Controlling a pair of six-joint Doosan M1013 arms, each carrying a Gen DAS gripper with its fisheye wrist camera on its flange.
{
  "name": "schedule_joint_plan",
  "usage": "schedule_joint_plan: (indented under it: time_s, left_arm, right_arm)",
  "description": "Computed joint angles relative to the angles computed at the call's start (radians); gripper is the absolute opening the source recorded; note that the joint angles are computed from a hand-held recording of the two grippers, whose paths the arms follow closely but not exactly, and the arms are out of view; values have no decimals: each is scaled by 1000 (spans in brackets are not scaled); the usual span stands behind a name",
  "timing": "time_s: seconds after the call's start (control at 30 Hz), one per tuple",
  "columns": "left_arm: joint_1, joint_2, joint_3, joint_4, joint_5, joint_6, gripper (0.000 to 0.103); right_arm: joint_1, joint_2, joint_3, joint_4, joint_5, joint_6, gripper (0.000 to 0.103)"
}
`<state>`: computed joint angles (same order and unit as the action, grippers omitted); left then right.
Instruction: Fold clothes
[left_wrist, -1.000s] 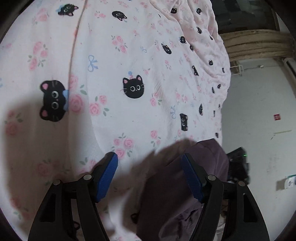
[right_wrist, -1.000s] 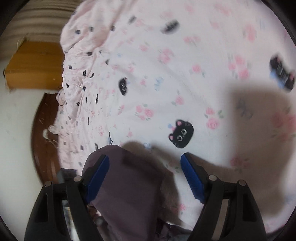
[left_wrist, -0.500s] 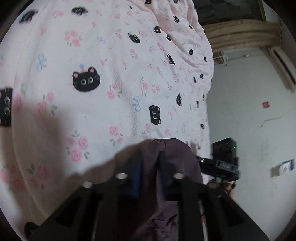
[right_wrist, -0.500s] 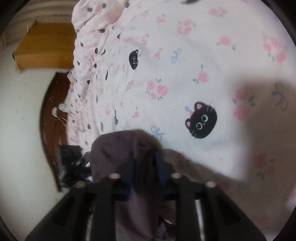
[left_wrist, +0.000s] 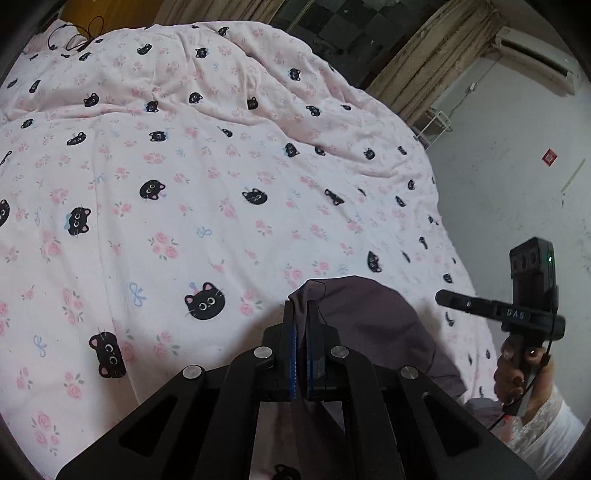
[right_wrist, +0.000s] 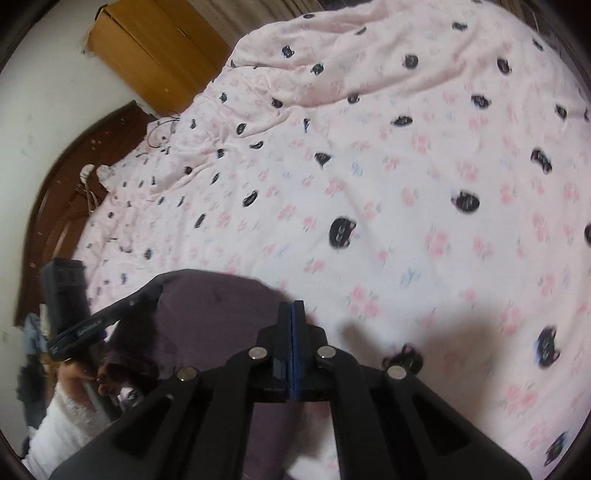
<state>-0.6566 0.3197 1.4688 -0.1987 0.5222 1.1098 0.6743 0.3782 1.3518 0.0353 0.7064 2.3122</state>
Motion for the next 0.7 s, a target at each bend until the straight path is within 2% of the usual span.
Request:
schedule_joint_plan:
  time_s: [0.1,0.13,0.2,0.27,0.37,0.5,0.53,0.63,0.7]
  left_arm:
    - [-8,18,-12,112,51,-80,3]
    - [-10,23,-13,133,71,-96,3]
    - [-14,36,-14,195,115,-131,4]
    - [-14,37,8,215,106,-148,9]
    - [-8,10,54,214,36,-199,10]
    - [-28,-53,106,428,-54,-414,11]
    - [-35,-65,109,472,-63,-443,11]
    - [-56,-92,99,388,-85,-303,12]
    - [-85,-83,72,362,-6,-225,12]
  right_arm:
    - [-7,6,1,52,-5,-44,2]
    - [-7,4,7,96,-21,-94,5]
    - [-5,0,18,181,-45,-200,5]
    - [11,16,-3,209,-25,-288,5]
    - [45,60,-67,148,60,-322,5]
    - [92,141,-173,-136,310,-164,5]
    - [94,148,-176,-168,336,-137,4]
    - [85,131,-142,-181,308,-86,1]
    - [88,123,-135,-216,306,-54,1]
